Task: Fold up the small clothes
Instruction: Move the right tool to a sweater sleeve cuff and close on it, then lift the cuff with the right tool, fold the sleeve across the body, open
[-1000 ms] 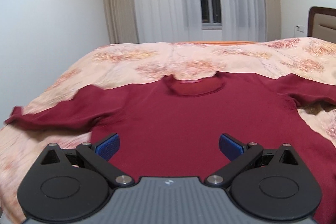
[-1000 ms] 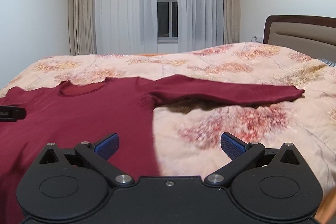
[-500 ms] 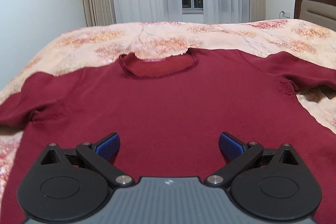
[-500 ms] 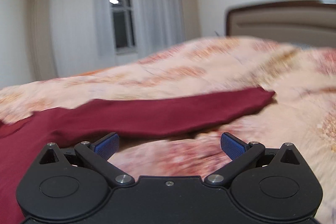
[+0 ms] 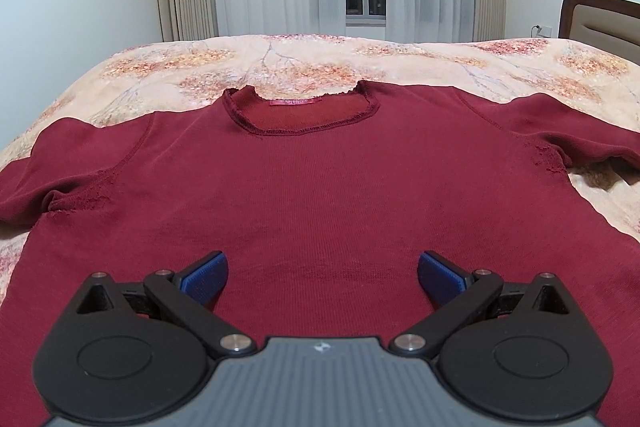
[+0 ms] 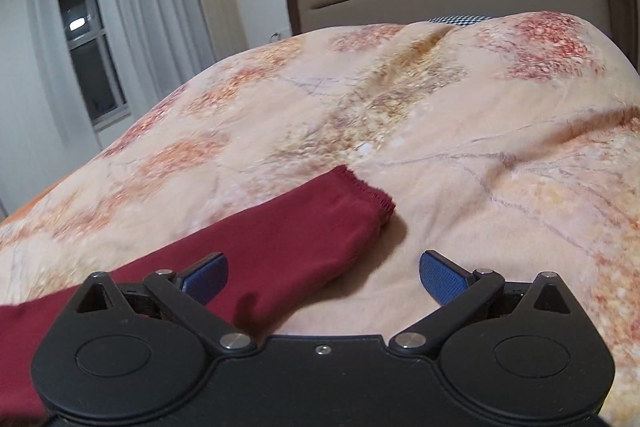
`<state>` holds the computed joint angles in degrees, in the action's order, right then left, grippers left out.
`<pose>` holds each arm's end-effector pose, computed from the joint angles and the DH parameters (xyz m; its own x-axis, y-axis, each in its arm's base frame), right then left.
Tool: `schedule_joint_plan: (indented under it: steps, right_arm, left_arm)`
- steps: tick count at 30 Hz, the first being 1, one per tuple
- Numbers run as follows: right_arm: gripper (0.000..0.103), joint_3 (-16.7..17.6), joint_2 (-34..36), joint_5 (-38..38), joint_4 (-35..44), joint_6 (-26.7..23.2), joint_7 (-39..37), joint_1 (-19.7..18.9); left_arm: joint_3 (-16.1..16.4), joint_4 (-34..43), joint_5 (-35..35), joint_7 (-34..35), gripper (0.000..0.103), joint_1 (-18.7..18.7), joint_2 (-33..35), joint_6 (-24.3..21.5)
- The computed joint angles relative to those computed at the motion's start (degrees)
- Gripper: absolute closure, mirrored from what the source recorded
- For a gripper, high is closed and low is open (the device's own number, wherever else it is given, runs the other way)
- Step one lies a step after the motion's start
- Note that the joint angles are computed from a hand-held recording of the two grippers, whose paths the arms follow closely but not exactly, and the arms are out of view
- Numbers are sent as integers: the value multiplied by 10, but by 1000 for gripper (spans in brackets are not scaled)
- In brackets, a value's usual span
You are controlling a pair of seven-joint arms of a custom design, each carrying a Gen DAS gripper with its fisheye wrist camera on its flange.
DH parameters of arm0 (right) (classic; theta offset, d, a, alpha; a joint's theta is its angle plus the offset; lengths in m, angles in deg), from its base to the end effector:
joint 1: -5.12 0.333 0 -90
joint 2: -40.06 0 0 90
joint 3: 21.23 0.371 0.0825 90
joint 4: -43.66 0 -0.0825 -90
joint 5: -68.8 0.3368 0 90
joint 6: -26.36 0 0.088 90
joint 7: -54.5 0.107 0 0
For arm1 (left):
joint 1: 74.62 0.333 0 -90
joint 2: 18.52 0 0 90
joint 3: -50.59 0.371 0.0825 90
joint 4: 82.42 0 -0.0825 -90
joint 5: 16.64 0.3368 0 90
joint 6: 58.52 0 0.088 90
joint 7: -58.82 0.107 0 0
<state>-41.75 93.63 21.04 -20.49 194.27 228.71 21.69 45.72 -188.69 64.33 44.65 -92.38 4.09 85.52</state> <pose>0.8041 0.1237 0.3932 -0.3777 -0.9062 -0.1903 -0.3950 0.3436 -0.8520 0.5912 -0.2481 0.4119 0.3425 -0.9383 -0.0483 -0.5754 -0.1688 -0.8003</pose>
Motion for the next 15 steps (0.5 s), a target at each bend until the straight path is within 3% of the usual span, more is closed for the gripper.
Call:
schedule_joint_plan:
  steps: [1,5,7,8,10,12,15]
  right_arm:
    - [19,-11,2,-5,3,-9,8,9]
    - [45,-5,8,-4,18,-29,4,6]
    - [66,9,12,8,29,-47,-7,-3]
    - [71,18,15,14,36,-48,-15,-10]
    - [97,32,21,28,46,-34,-25,-24]
    - [98,31,22,37,43,-8,-19,-28]
    - [98,17,18,37,33,43,-9,-28]
  left_arm:
    - [0,1,-2,3,0,0,1,-1]
    - [0,4,-7,12,0,-1,3,-6]
    - [0,3,-8,11,0,-1,3,-3]
    - [1,3,-8,11,0,0,3,-2]
    - [0,2,-10,12,0,1,2,3]
    - [-1,-1,-19,19,0,10,-4,23]
    - [2,-16,-12,6,0,32,-23,91]
